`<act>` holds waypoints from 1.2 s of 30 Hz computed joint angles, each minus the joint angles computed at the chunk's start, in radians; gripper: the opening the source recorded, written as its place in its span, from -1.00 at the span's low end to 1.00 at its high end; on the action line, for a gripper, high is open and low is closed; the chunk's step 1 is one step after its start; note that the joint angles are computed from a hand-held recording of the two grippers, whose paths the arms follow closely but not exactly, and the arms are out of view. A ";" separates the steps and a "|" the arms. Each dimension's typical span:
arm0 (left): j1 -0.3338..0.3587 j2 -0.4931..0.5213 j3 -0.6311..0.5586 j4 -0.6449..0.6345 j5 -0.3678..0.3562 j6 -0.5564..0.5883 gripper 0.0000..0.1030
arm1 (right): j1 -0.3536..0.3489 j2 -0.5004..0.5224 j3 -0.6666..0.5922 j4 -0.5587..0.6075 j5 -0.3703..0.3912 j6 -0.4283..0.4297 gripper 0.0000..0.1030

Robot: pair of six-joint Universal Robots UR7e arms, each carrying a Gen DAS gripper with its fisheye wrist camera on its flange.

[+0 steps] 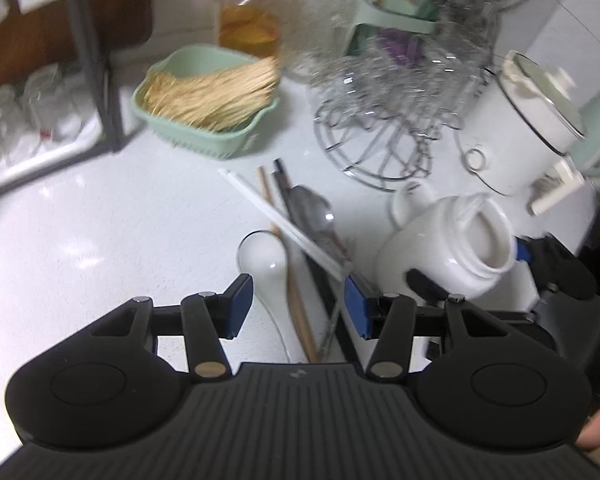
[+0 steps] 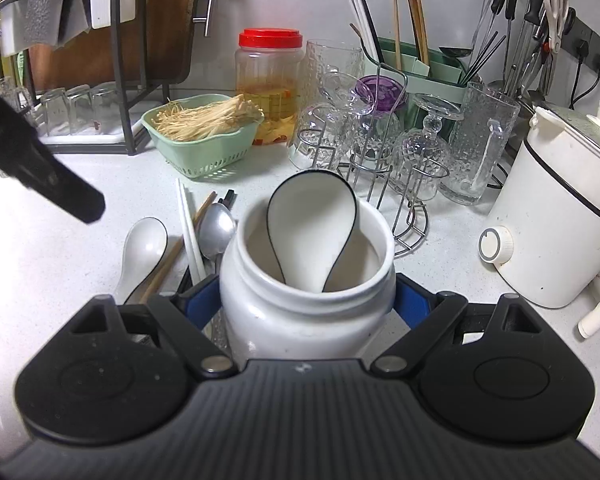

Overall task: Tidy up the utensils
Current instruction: 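Move the left gripper back to the utensils and grasp the second white soup spoon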

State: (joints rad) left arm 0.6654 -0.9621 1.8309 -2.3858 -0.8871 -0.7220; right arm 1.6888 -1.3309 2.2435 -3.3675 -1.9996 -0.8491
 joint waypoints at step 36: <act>0.168 0.113 -0.090 -0.058 -0.060 0.195 -0.30 | 0.027 0.030 -0.018 -0.009 -0.069 0.040 0.79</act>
State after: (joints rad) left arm 0.8332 -0.8488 1.7414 -2.4436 -0.9470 -0.5271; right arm 1.7158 -1.3011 2.2255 -3.3761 -2.0686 -0.8088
